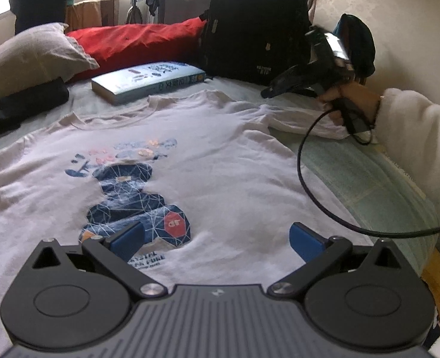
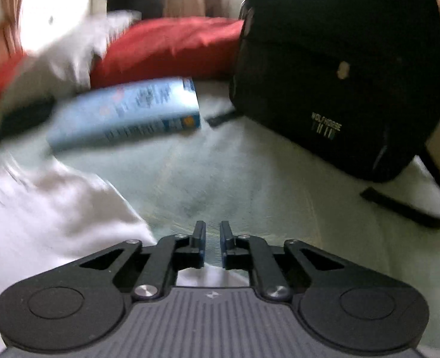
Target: Fold clothes
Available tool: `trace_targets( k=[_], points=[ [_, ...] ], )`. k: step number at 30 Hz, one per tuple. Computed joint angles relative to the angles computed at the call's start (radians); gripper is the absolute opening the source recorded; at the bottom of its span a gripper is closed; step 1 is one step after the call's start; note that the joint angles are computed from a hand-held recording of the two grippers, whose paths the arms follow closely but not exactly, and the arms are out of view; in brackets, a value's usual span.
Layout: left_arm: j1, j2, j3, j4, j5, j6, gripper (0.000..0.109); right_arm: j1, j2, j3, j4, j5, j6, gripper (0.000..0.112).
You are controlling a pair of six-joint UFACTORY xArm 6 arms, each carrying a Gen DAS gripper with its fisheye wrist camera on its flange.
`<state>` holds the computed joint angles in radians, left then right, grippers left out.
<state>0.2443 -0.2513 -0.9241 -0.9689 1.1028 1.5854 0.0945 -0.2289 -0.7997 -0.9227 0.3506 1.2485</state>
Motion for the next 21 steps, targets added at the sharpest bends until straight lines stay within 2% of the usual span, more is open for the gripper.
trace_targets(
  k=[1,3,5,7,11,13,14,17,21],
  points=[
    [0.000,0.001,-0.001,0.000,-0.001,-0.004,0.102,0.004,-0.031,0.023,0.027,-0.013,-0.011,0.026],
    [-0.002,0.001,0.000,0.002,-0.002,-0.010,0.102,0.033,-0.078,0.056,0.132,0.006,-0.079,0.050],
    [-0.002,-0.005,0.006,0.008,0.003,-0.004,0.102,0.059,-0.106,0.083,0.239,0.034,-0.140,0.056],
    [-0.001,-0.011,0.014,0.009,0.008,0.007,0.102,0.074,-0.112,0.107,0.271,0.051,-0.129,0.056],
    [-0.013,-0.025,0.023,0.029,-0.013,-0.019,0.102,0.081,-0.068,0.096,0.002,0.121,0.181,0.066],
    [-0.007,-0.038,0.024,0.030,-0.006,-0.021,0.102,0.090,-0.075,0.085,-0.047,0.171,0.251,0.066],
    [0.002,-0.044,0.023,0.026,0.008,-0.015,0.102,0.087,-0.095,0.095,-0.038,0.165,0.258,0.067],
    [0.019,-0.061,0.025,0.022,0.037,-0.009,0.102,0.074,-0.223,0.176,0.001,0.112,0.253,0.067],
    [0.028,-0.089,0.036,0.027,0.070,-0.009,0.102,0.118,-0.493,0.313,0.090,0.204,0.215,0.067]
  ],
)
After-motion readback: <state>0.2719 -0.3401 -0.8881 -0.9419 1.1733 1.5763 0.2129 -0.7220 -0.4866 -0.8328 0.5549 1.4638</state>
